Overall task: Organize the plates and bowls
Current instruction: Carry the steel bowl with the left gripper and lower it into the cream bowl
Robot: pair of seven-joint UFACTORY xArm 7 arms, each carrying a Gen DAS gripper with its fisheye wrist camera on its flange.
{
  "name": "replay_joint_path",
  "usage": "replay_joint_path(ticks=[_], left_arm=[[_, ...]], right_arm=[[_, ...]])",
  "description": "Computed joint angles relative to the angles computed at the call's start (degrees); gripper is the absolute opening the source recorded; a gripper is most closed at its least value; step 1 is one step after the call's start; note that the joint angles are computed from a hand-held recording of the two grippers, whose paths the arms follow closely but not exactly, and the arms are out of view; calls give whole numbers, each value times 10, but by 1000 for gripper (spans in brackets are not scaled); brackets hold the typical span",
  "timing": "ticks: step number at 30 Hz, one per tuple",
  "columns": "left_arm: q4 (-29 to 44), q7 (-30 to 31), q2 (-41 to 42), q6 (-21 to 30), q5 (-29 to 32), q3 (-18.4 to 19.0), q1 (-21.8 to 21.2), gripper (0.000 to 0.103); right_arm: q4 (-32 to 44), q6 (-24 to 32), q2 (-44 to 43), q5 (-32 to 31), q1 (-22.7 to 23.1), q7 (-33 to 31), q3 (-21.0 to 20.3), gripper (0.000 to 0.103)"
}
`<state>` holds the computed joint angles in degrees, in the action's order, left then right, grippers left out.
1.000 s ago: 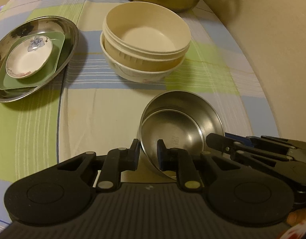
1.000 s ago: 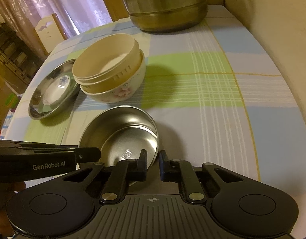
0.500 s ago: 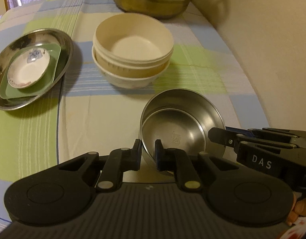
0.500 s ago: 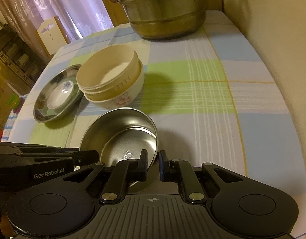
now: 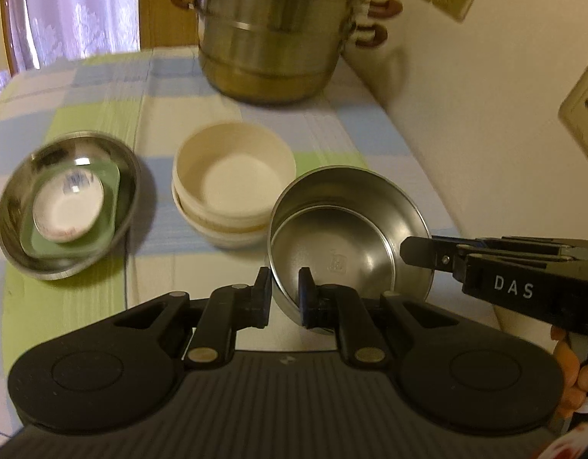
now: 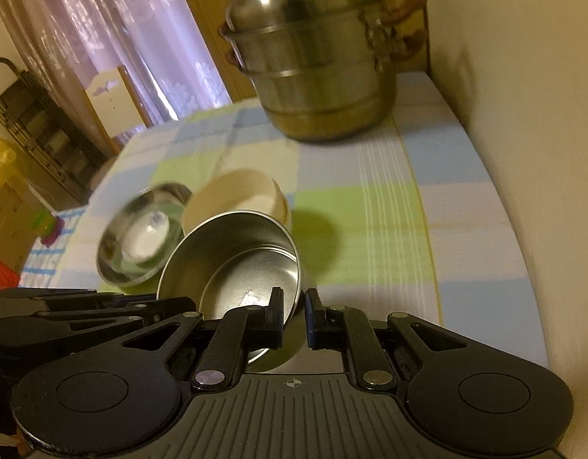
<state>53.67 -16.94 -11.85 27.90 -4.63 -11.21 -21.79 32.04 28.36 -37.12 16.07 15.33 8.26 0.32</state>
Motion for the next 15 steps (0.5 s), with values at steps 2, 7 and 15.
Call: replay_joint_path(ticks=[2, 7, 15], left_arm=[[16, -1, 5, 2, 8, 2, 5, 12], [54, 8, 29, -2, 19, 11, 19, 12], [120, 42, 84, 14, 5, 26, 37, 12]], right_arm=[[19, -9, 18, 7, 6, -5, -7, 11], [77, -27, 76, 26, 16, -22, -17, 11], [166, -28, 176, 72, 16, -52, -20, 11]])
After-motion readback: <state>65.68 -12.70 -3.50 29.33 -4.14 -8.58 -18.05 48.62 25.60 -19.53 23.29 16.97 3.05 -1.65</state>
